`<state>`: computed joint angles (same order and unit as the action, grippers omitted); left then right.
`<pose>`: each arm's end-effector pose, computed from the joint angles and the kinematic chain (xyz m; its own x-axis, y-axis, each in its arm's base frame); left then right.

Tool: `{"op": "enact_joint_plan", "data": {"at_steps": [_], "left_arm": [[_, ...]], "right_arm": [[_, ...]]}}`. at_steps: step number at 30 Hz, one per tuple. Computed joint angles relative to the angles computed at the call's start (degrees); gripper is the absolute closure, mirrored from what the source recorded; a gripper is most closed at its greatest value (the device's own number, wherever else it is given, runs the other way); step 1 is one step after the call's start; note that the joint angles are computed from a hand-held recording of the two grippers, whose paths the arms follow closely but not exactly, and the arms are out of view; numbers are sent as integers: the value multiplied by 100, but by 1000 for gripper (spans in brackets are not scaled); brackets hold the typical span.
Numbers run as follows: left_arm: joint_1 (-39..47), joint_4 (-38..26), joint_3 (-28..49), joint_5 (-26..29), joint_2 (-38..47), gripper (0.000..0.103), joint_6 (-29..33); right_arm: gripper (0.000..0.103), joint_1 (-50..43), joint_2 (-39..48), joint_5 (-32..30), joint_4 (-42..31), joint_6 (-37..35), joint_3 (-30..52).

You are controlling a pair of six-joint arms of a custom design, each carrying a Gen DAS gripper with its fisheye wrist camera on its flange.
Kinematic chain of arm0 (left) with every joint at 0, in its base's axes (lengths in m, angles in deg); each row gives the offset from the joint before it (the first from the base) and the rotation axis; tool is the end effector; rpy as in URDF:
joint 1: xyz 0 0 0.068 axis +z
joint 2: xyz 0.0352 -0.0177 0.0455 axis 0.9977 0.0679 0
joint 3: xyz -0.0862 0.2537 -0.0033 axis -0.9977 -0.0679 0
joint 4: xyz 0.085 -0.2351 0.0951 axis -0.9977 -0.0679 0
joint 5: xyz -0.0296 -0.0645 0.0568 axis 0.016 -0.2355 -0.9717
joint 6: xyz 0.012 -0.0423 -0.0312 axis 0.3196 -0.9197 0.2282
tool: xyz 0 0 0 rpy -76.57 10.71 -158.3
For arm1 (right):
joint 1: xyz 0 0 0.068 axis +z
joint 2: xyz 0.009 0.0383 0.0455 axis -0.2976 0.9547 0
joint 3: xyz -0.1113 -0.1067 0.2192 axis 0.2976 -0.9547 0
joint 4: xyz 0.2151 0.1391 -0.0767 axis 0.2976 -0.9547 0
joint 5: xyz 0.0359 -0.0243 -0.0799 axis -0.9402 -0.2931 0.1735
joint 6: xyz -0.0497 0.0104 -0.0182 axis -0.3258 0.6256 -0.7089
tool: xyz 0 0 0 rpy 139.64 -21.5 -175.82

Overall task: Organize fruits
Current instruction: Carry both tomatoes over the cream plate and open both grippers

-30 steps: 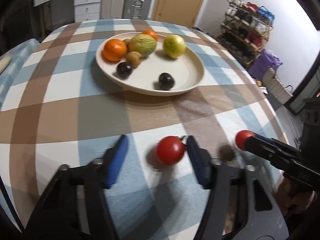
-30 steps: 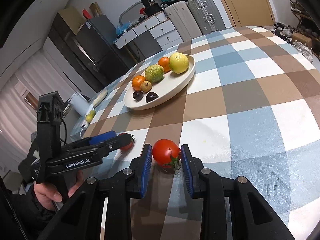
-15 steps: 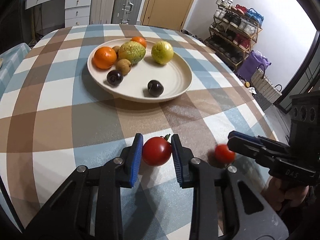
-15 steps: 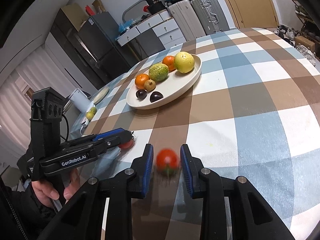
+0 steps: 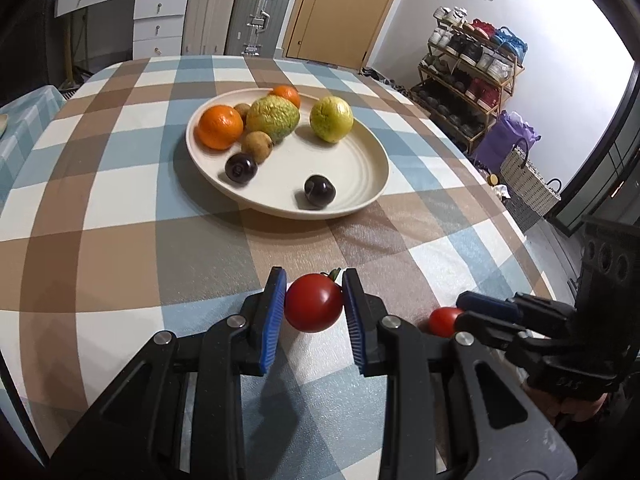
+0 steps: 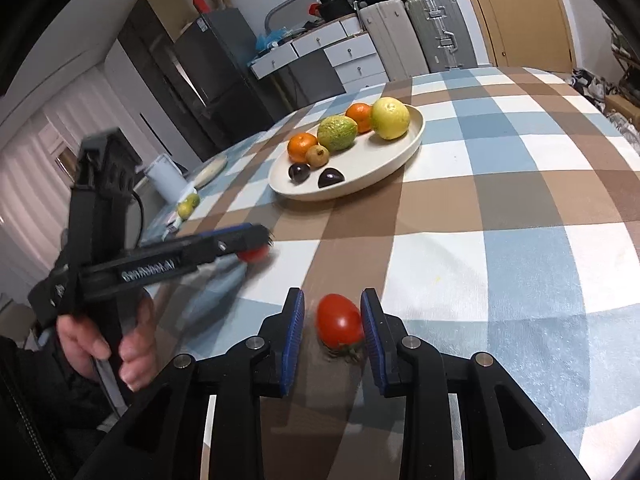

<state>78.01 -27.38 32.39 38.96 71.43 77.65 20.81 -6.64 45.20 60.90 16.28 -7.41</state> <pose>0.2410 -0.0489 0.1956 -0.7732 0.1457 -0.6172 0.4034 0.8639 -0.3015 0.1478 0.1151 0.1650 -0.7533 0.1076 -0.6489 -0.2274 0.8831 0.4104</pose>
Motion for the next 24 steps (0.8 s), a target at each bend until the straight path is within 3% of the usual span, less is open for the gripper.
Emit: {"op": "enact_joint_plan", "data": {"at_steps": [14, 24], "left_arm": [[110, -177, 523, 16, 5, 77, 131], [-53, 11, 1626, -186, 1033, 77, -103]], "right_arm": [[76, -7, 836, -123, -6, -243, 362], [76, -692, 1260, -402, -61, -1074, 1143]]}}
